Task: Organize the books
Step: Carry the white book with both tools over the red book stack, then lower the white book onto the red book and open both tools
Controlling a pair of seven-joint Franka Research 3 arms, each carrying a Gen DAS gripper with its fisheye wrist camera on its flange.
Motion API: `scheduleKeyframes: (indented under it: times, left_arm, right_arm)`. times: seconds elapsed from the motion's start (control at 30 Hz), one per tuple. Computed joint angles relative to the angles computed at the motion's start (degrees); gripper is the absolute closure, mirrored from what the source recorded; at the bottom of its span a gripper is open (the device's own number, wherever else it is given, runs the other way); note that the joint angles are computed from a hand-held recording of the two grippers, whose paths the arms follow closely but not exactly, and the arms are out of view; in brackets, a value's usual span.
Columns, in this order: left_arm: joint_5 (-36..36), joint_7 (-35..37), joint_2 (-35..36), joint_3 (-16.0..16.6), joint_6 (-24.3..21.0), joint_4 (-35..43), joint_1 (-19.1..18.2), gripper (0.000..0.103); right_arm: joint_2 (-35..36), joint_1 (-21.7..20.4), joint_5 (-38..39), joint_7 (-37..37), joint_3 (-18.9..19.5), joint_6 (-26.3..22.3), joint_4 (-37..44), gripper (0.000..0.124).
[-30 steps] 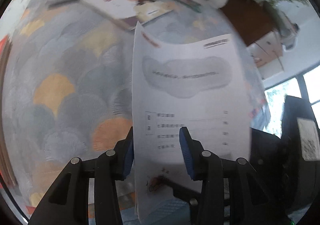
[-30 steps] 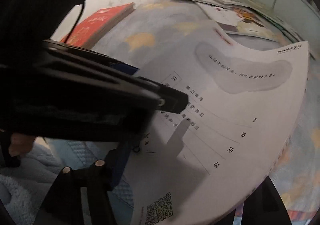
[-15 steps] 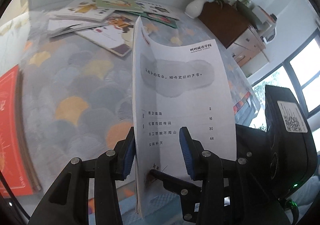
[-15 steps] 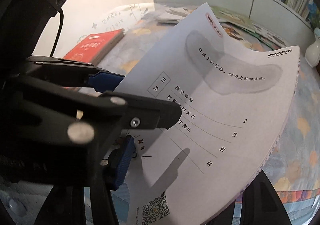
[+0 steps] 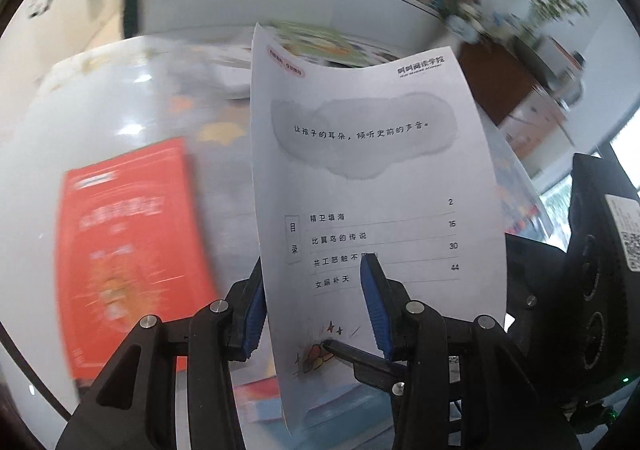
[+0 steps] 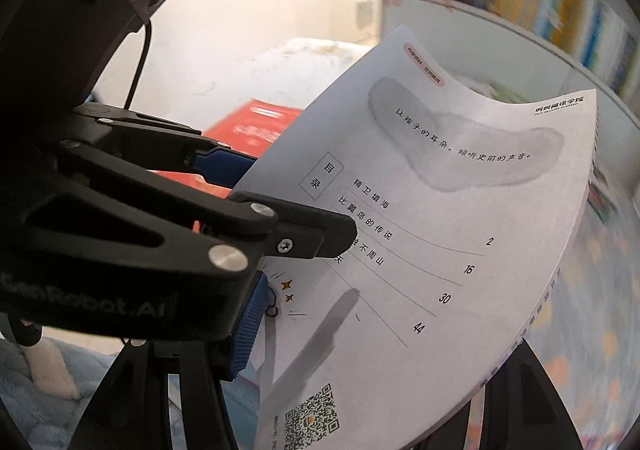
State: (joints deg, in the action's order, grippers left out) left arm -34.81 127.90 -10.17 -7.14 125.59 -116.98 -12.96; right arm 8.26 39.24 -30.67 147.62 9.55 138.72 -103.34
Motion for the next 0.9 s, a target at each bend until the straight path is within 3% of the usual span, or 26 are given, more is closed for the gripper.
scheduleKeyframes:
  times: [0.23,0.37,0.43,0.5,0.6,0.8,0.9]
  left_arm:
    - [0.66,-3.82,-0.57,3.72,1.57,0.82,4.76,0.062]
    - [3.26,-4.84,1.9,4.3,2.98,2.82,7.32,0.059]
    - [5.66,-6.73,4.06,3.92,3.29,3.9,8.49,0.059]
    - [7.09,-7.56,6.62,3.53,2.59,5.41,9.54,0.059]
    - [5.37,-7.87,9.89,2.53,1.01,6.89,10.77,0.059]
    - [8.82,-10.98,14.95,-0.18,1.31,9.42,11.91,0.059]
    - [8.22,-12.38,15.07,-0.97,3.94,9.12,12.14,0.059]
  right_arm:
    - [15.22,1.8,2.91,-15.01,-2.02,2.72,19.7,0.065]
    - [24.25,2.97,5.39,-23.82,-3.41,3.81,31.97,0.065]
    - [29.04,3.17,9.26,-27.7,-4.04,6.05,37.35,0.063]
    - [30.79,0.34,14.27,-29.72,-1.27,10.54,37.06,0.062]
    - [35.52,-0.94,21.04,-31.13,-0.78,8.0,42.32,0.062]
    - [39.43,-1.56,28.09,-31.94,-4.39,3.49,46.63,0.062]
    - [44.19,0.13,28.98,-30.28,-7.58,0.53,53.56,0.06]
